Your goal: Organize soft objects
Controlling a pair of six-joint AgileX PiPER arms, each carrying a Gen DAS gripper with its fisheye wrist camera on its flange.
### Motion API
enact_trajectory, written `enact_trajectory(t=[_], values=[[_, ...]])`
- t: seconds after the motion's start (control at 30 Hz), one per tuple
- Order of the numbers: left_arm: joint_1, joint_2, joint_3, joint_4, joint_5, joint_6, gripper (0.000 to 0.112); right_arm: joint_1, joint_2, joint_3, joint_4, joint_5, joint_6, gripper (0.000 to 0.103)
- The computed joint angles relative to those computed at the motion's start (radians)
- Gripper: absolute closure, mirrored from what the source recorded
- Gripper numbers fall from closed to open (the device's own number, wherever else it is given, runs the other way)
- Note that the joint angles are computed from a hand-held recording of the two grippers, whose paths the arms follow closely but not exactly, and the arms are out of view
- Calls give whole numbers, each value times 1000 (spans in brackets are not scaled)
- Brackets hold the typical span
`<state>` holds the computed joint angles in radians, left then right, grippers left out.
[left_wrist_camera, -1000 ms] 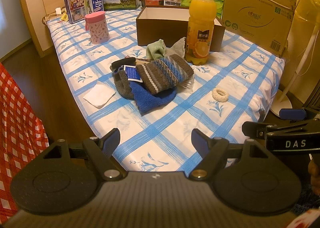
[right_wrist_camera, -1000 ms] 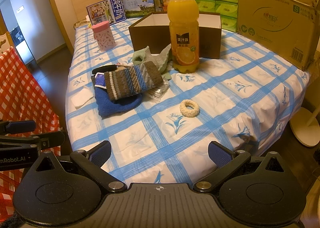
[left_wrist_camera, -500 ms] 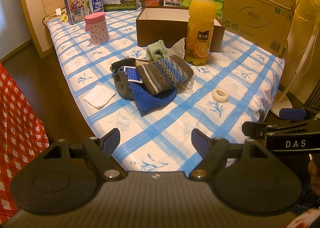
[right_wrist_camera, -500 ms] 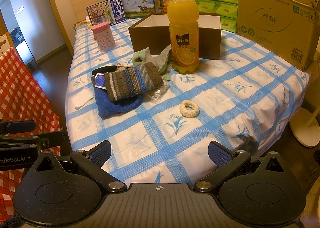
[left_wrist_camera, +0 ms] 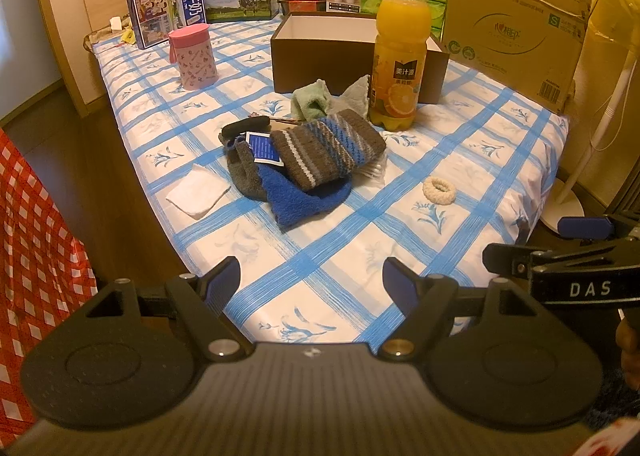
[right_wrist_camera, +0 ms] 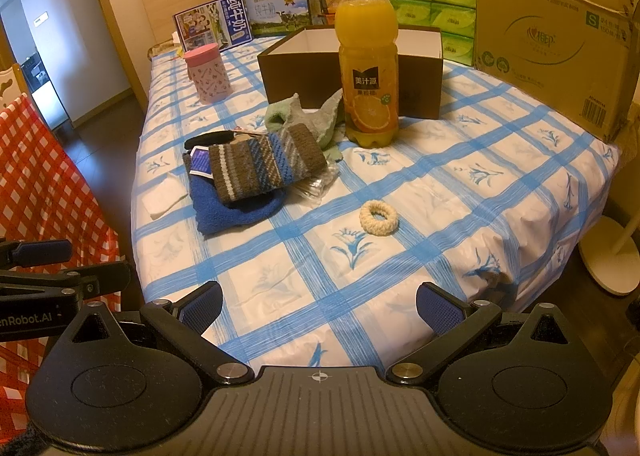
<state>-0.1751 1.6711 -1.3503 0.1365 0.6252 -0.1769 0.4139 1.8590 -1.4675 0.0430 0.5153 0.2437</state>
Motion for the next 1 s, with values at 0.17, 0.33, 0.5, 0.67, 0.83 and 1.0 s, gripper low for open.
enact_trajectory(t=[0.17, 0.33, 0.5, 0.67, 0.83, 1.0], values=[[0, 2, -2, -1, 1, 1, 36, 1, 0, 2, -1, -2, 1, 0], [0, 1, -1, 1, 1, -1, 36, 0, 0, 2, -1, -3, 1, 0], [-1, 0, 0, 3, 0, -3, 36, 1, 1, 1, -1, -2, 2, 0], [0, 2, -3, 1, 1, 0, 36, 1, 1, 1, -2, -3, 2, 0], [-6, -9, 0, 7, 11, -8, 36, 1, 1, 1, -2, -3, 2, 0], [-6, -9, 0, 6, 10, -8, 36, 1, 2, 1, -2, -3, 2, 0]])
